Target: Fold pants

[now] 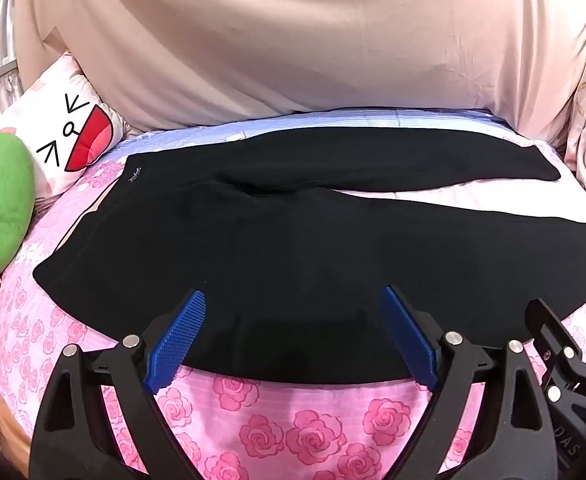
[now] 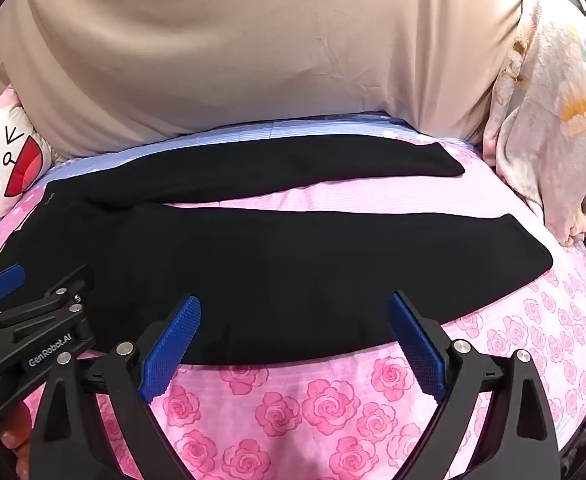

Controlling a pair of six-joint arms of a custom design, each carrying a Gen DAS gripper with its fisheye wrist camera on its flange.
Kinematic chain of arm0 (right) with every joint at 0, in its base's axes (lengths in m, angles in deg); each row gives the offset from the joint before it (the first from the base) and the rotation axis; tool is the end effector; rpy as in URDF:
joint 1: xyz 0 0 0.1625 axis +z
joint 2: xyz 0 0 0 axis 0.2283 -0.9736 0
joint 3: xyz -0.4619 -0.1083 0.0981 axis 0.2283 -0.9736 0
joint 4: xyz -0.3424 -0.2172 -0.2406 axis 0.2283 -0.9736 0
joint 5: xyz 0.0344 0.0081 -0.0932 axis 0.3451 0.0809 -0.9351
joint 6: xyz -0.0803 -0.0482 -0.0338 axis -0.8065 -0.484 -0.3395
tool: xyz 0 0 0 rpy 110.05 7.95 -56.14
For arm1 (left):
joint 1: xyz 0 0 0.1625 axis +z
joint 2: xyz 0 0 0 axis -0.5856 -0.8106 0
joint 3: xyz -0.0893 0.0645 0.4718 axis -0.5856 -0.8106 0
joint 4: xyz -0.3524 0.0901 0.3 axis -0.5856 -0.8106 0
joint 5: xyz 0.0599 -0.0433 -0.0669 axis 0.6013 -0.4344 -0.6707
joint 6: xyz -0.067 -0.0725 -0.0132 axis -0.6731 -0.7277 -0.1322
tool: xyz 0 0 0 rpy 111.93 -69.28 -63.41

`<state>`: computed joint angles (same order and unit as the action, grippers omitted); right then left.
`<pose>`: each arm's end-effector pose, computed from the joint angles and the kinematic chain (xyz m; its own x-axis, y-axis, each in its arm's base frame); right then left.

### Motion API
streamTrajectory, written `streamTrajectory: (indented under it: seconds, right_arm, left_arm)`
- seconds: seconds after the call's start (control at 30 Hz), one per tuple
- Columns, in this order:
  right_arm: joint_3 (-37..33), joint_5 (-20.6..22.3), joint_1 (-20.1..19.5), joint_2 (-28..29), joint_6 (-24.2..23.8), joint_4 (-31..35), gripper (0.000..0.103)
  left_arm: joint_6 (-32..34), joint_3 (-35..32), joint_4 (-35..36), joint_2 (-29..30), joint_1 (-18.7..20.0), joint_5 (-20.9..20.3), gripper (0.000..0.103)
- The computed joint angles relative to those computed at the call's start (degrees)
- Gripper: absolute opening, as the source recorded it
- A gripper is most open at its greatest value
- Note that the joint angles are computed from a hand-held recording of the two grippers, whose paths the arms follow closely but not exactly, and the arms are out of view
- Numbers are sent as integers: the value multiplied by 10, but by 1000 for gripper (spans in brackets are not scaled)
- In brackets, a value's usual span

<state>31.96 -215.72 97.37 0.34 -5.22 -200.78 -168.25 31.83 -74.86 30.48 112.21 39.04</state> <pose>0.3230 -0.7062 -0.0984 -0.6946 0.2182 0.6855 -0.4508 0.6106 -0.6511 0.0133 -0.7864 0.2279 -0.6282 0.0453 -0.7768 0.6061 0.6545 -0.4520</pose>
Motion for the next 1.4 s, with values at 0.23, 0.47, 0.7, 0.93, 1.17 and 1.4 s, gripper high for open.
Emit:
streamTrajectory:
  seconds: [0.23, 0.47, 0.7, 0.93, 1.17, 1.4]
  right_arm:
    - [-17, -2, 0, 13, -6, 5, 92]
    - [-23, -3, 1, 17, -3, 9, 92]
    - [-25, -3, 1, 18, -5, 8, 92]
    - [-25, -3, 1, 18, -6, 8, 92]
    - [-25, -3, 1, 19, -6, 9, 92]
    - [-25, -3, 1, 18, -6, 9, 92]
  left_arm:
    - [2, -1, -1, 2, 3, 0, 87]
    - [3, 0, 0, 2, 5, 3, 87]
    - [3, -1, 2, 3, 5, 2, 87]
    - [1, -2, 5, 4, 3, 1, 87]
    - [1, -3, 7, 4, 3, 1, 87]
    - [-1, -1, 6, 3, 2, -1, 87]
